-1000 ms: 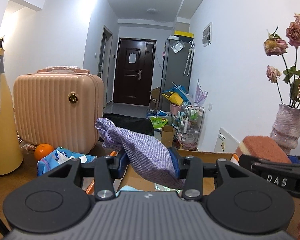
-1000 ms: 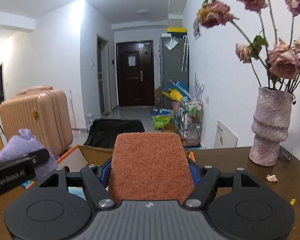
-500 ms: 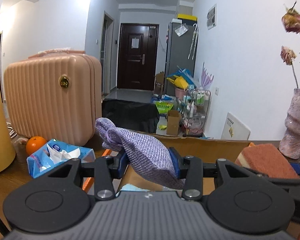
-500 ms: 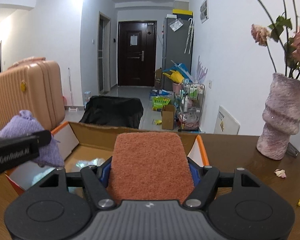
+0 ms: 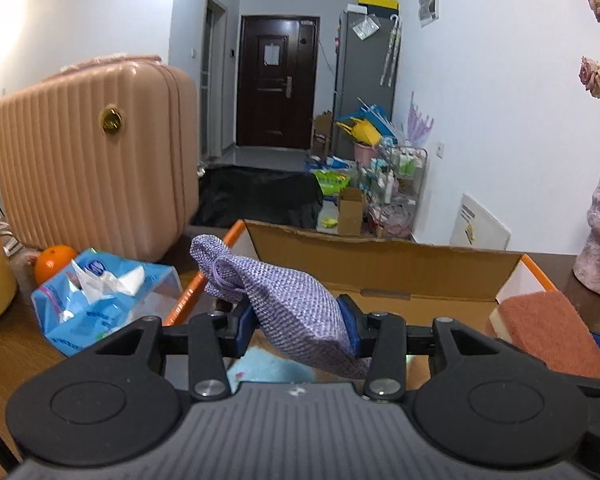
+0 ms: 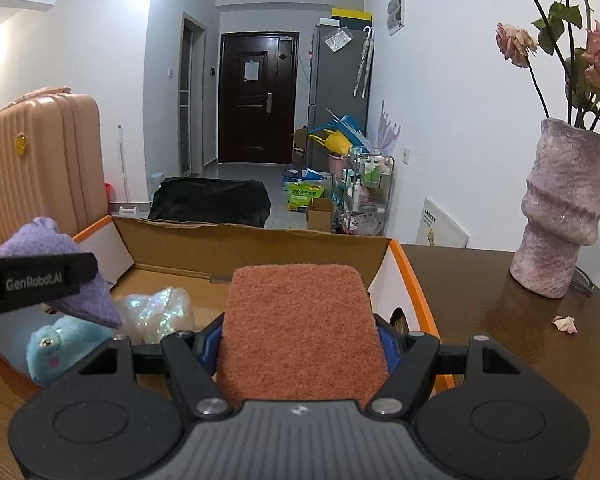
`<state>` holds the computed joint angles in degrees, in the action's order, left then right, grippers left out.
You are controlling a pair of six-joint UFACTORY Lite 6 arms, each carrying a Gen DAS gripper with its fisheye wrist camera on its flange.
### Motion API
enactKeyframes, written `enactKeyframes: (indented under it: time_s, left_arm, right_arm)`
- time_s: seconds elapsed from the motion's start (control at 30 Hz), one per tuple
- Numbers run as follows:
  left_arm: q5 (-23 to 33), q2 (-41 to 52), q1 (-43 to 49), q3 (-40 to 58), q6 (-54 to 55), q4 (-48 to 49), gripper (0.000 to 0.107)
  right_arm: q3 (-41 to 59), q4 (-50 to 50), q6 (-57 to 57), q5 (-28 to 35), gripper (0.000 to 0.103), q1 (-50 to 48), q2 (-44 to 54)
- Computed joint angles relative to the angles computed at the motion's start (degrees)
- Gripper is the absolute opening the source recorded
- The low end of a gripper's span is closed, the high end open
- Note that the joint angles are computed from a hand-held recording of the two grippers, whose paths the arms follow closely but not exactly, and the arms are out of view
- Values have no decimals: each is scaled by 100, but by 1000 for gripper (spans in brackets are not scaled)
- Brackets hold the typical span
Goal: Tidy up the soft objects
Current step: 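Carry the purple sachet and orange pad in both tools over the box, then open both tools to drop the sachet and pad into the box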
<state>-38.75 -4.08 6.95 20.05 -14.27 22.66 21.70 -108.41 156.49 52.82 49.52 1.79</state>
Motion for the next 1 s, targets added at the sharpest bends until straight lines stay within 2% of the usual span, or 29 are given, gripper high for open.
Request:
enactKeyframes:
  time_s: [0.57,0.6,0.63,0.67,0.7,0.77,0.83,1.0]
  left_arm:
    - [96,291,121,203,-385,481,46]
    - [47,270,155,176,-412,515,53]
    - [-4,262,180,171,-458,556,68]
    - [-92,219,219,113,-461,550,77]
    - [-171,167,221,38,-371,400,92]
    - [-316,31,209,-111,-232,183,96]
    - [-395,-31,264,-163,-331,341,103]
    - [-348,-119,187,-199,-210,151,103]
  right_arm:
    - [9,-251,150,-297,71,-373,99]
    - [14,-247,142,-299,72,-381,102]
    - [17,-248,139,-306,73,-387,105]
    - [23,-240,123,-303,78,-397,105]
    - [30,-184,101,-268,84,-362,112]
    - [3,-176,142,-208,90,-343,107]
    - [-8,-169,168,-203,91,-347,98]
    - [-5,-134,150,-293,99,-388,79]
